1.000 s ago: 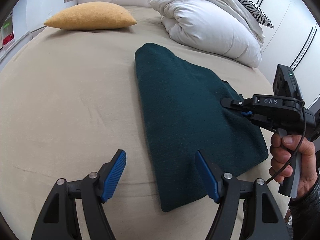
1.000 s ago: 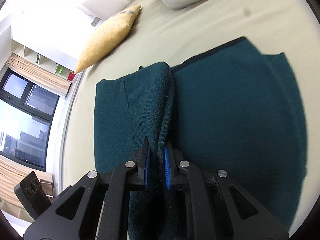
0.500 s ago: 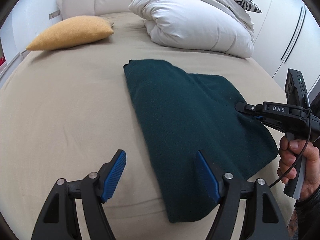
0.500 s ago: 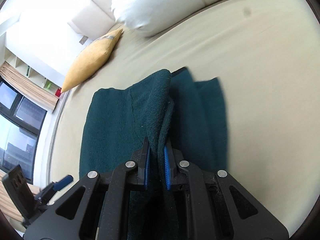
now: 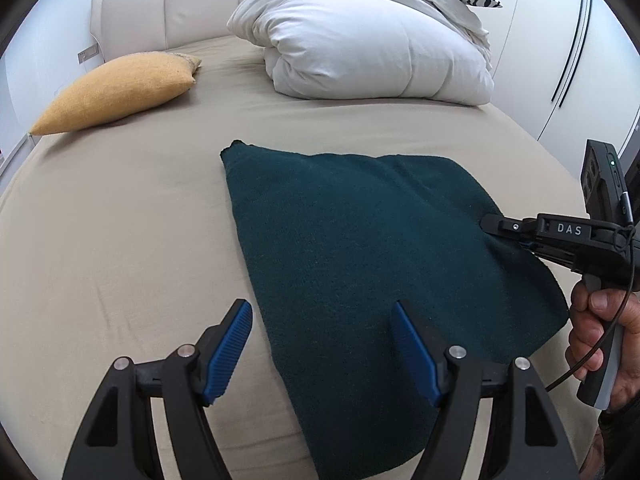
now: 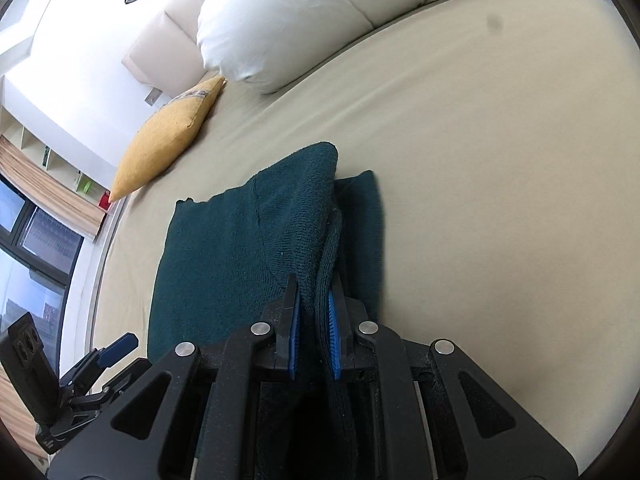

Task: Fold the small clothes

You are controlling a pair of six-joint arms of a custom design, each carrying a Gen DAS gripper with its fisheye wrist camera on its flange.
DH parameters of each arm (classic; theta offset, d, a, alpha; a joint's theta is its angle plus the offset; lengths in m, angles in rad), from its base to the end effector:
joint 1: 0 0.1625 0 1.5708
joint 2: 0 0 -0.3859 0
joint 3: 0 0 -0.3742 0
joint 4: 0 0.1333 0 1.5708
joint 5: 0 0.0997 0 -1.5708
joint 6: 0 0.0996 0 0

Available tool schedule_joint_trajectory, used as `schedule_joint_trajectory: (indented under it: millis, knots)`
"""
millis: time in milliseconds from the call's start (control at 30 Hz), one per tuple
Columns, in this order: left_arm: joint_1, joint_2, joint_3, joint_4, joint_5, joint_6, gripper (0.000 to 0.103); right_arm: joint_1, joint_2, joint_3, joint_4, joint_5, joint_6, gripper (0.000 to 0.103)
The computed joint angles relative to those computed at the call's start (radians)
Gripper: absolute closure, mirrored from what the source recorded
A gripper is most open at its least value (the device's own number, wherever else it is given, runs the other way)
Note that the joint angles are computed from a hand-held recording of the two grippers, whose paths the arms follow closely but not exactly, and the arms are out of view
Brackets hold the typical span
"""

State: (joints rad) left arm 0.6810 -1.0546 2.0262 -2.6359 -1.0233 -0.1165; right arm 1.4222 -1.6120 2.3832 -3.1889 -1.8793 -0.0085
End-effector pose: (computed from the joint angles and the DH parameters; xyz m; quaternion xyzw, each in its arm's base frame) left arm -0.2787 -0.4641 0.1137 0.3509 0.8955 -0.1696 0.2149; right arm 0.0442 -0.4005 0.2991 -0.1260 -0.8942 0.3938 0.1715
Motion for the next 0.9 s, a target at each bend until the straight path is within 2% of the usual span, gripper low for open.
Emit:
schedule_joint_trajectory:
  millis: [67,200,367,400,500,533,567,600,667,700,733,767,833,900]
  knots:
    - [-0.001,0.005,0.0,-0.01,0.006,0.004,0.029,-0.011,-0.026,0.023,-0.001,0.012,0.001,0.093]
    - [-0.004,0.024,-0.006,-0.027,0.017,0.014,0.029,-0.043,0.005,0.025,-0.054,0.049,0.015,0.093]
    - [0.012,0.07,-0.026,-0.029,0.027,0.044,0.025,-0.136,-0.002,0.052,-0.066,0.133,-0.004,0.092]
    - [0.022,0.075,-0.032,-0.02,0.02,0.036,0.025,-0.165,-0.007,0.061,-0.075,0.17,-0.014,0.091]
    - [0.037,0.066,-0.025,-0.038,-0.004,0.031,0.024,-0.298,-0.067,0.111,-0.063,0.397,-0.021,0.09]
    - [0.033,0.062,-0.02,-0.047,0.007,0.037,0.024,-0.322,-0.087,0.123,-0.05,0.438,-0.031,0.088]
    - [0.027,0.058,-0.017,-0.057,0.018,0.041,0.024,-0.326,-0.102,0.129,-0.039,0.445,-0.035,0.081]
    - [0.022,0.054,-0.014,-0.073,0.027,0.047,0.024,-0.317,-0.118,0.135,-0.037,0.425,-0.029,0.078]
    - [0.012,0.048,-0.014,-0.119,0.041,0.068,0.024,-0.276,-0.146,0.146,-0.064,0.34,-0.013,0.074]
    - [0.008,0.048,-0.017,-0.141,0.043,0.08,0.024,-0.239,-0.157,0.153,-0.095,0.269,-0.008,0.074]
    - [0.008,0.052,-0.028,-0.165,0.029,0.098,0.025,-0.213,-0.173,0.159,-0.115,0.227,-0.014,0.074]
    - [0.013,0.059,-0.044,-0.17,0.008,0.111,0.026,-0.197,-0.195,0.161,-0.104,0.227,-0.017,0.074]
    - [0.028,0.092,-0.103,-0.149,-0.048,0.139,0.029,-0.195,-0.23,0.146,-0.023,0.338,-0.045,0.074]
    - [0.041,0.138,-0.167,-0.127,-0.077,0.152,0.033,-0.173,-0.218,0.099,0.074,0.393,-0.071,0.074]
